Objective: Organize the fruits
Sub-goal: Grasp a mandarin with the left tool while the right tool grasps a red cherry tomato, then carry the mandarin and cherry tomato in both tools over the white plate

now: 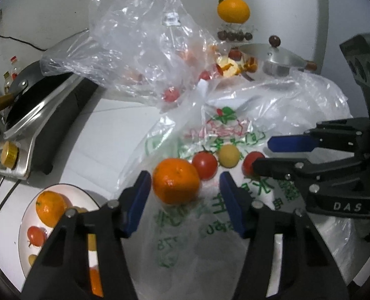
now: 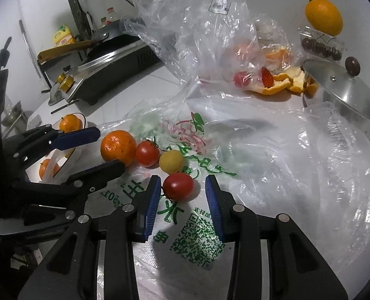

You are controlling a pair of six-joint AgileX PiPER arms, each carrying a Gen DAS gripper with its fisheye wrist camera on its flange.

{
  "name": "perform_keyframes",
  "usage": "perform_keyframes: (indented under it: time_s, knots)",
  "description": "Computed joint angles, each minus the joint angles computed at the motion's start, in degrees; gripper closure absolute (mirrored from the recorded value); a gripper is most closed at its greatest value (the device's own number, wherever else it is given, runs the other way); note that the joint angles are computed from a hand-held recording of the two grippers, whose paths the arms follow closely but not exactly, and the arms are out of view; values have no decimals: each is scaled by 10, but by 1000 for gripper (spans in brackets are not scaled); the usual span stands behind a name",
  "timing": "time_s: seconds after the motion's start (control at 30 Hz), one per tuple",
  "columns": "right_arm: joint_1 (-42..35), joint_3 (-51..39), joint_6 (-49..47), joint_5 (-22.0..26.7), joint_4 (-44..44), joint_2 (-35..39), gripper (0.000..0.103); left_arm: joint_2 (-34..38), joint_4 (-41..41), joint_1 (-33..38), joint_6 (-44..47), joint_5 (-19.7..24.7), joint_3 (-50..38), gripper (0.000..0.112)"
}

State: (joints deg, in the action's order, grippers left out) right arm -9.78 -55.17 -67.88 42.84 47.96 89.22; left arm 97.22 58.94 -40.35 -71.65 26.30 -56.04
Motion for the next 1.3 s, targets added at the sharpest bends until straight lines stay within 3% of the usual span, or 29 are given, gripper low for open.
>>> perform_keyframes:
  time_s: [0.27,0.43,0.57,0.67,1.3]
  knots:
    - [5,-4,-5,3,-1,14,64,29,-35,12,38,17,-26,54]
    - [12,-6,-5,-1,-4,18,64,36,-56,19,62,5,-31,54]
    - [17,-10,-1,2,-7,26,64,37,-48,19,51,6,-30,65]
    - [18,-8,-8,3,-5,25,73,32,-49,20,51,1,-25,65]
    - [32,27,18,-3,-26,-56,74,-60,-7,-23,-11,11,38,66]
